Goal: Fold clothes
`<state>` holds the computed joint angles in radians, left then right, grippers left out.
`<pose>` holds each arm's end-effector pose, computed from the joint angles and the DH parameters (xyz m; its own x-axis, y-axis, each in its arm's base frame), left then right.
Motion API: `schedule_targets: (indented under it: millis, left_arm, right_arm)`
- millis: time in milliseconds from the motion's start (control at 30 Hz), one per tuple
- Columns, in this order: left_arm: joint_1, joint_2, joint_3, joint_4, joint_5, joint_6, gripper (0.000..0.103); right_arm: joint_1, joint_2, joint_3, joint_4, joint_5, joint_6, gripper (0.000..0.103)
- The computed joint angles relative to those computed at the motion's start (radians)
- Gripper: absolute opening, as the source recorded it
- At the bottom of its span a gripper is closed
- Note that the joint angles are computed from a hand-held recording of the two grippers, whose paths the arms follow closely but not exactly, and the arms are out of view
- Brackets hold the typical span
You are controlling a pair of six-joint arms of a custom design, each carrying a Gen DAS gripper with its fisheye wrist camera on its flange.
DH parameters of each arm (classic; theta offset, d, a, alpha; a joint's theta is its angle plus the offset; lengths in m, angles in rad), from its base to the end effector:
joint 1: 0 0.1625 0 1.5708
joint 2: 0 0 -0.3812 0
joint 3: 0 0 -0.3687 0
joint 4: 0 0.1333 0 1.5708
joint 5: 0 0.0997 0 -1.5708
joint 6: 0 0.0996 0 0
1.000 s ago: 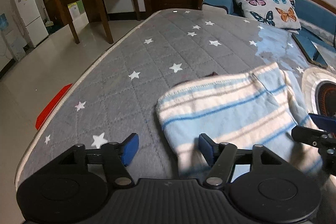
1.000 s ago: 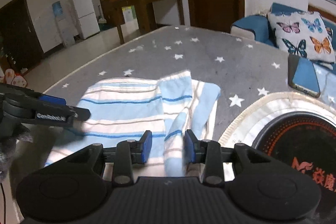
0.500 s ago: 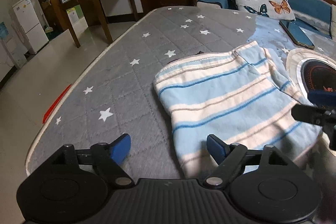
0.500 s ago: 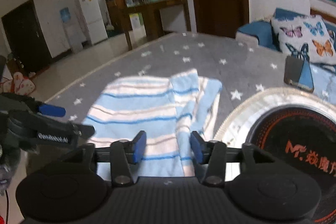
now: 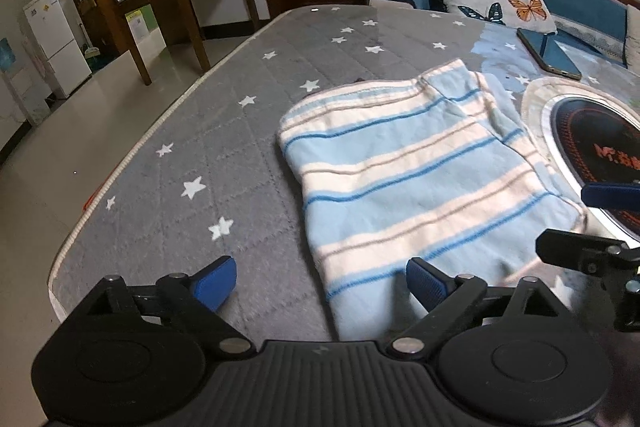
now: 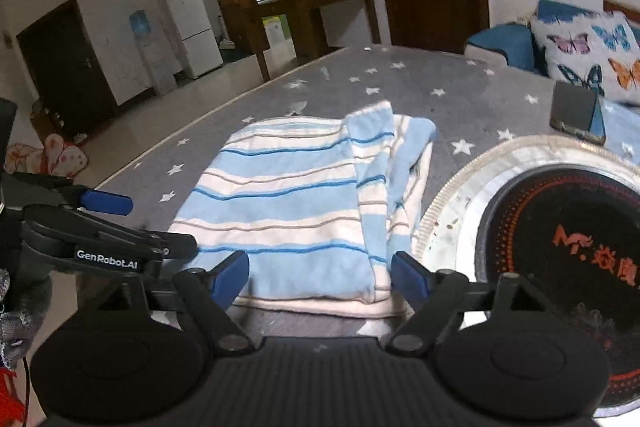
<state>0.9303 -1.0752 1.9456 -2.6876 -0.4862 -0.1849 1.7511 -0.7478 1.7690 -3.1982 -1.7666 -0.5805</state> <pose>-0.1374 -0.5548 0.1951 -0.6015 -0.0384 -0.7980 0.4771 0.7839 -0.3974 0.2214 -0.5794 0.0838 -0.7427 -0.4993 0.4462 -0.6634 0.6394 -0.3887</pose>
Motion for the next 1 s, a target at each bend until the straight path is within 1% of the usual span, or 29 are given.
schedule_targets:
  millis: [33, 100, 167, 300, 433, 533, 733, 1000]
  left_arm:
    - [-0.005, -0.004, 0.008, 0.004, 0.001, -0.011, 0.098]
    - [-0.011, -0.012, 0.024, 0.003, 0.0, -0.028, 0.1]
    - [-0.016, -0.024, 0.04, 0.001, -0.006, -0.047, 0.1]
    - [-0.03, -0.047, 0.071, -0.022, -0.018, -0.06, 0.102]
    - [-0.049, -0.053, 0.094, -0.074, -0.011, -0.046, 0.103]
    - [-0.063, -0.055, 0.101, -0.084, -0.007, -0.05, 0.103]
    - [-0.087, -0.062, 0.108, -0.034, 0.003, -0.103, 0.103]
    - [-0.128, -0.077, 0.128, 0.042, 0.019, -0.19, 0.103]
  right_arm:
    - [0.003, -0.002, 0.004, -0.002, -0.004, -0.003, 0.089]
    - [0.008, -0.007, 0.011, -0.005, -0.007, -0.009, 0.091]
    - [0.011, -0.014, 0.02, -0.007, -0.013, -0.007, 0.098]
    - [0.013, -0.03, 0.042, -0.023, -0.003, -0.006, 0.103]
    - [0.02, -0.043, 0.054, -0.023, -0.009, -0.007, 0.103]
    - [0.028, -0.054, 0.06, -0.024, -0.025, -0.021, 0.103]
    - [0.037, -0.088, 0.081, -0.029, -0.044, -0.052, 0.103]
    - [0.039, -0.128, 0.121, -0.035, -0.051, -0.064, 0.103]
